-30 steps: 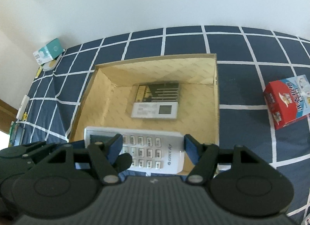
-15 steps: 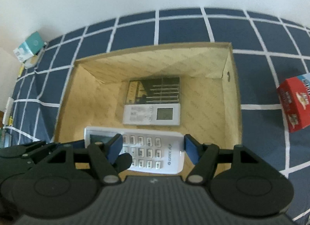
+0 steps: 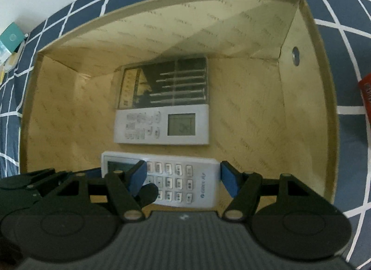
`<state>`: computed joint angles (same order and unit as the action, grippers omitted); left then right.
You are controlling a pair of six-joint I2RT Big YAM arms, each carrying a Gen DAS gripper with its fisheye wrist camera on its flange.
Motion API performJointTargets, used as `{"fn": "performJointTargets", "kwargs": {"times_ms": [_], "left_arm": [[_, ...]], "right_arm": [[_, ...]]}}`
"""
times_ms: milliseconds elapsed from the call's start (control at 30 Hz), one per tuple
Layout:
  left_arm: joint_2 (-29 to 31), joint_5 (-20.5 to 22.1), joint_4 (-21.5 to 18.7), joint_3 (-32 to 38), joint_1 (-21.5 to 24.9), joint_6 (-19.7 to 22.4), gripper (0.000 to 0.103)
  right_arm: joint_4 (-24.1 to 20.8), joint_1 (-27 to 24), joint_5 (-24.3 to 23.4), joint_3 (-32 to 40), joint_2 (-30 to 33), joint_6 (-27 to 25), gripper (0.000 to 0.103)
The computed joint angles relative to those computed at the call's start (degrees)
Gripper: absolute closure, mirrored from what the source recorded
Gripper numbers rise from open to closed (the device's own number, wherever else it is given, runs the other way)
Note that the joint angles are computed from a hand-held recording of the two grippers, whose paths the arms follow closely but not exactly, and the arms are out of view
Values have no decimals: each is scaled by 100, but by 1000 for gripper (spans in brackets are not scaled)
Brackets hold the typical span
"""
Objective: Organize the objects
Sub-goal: 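Lower the GREE remote into the box beside the other remote, open right gripper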
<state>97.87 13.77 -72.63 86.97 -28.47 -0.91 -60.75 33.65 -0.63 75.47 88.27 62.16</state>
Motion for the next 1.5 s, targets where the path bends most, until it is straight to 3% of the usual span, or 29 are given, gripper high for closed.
{"fn": "performJointTargets", "kwargs": {"times_ms": [600, 900, 1267, 1500], "left_arm": [[249, -33, -154, 214, 15, 45, 31], [237, -59, -236, 265, 83, 66, 26], [-216, -174, -202, 224, 146, 41, 19], [-648, -319, 81, -9, 12, -179, 19]], "right_arm": [[197, -205, -260, -133, 101, -132, 34], [193, -230, -275, -129, 124, -153, 33], [97, -143, 25, 32, -28, -106, 32], [-128, 123, 453, 200, -312, 49, 31]]}}
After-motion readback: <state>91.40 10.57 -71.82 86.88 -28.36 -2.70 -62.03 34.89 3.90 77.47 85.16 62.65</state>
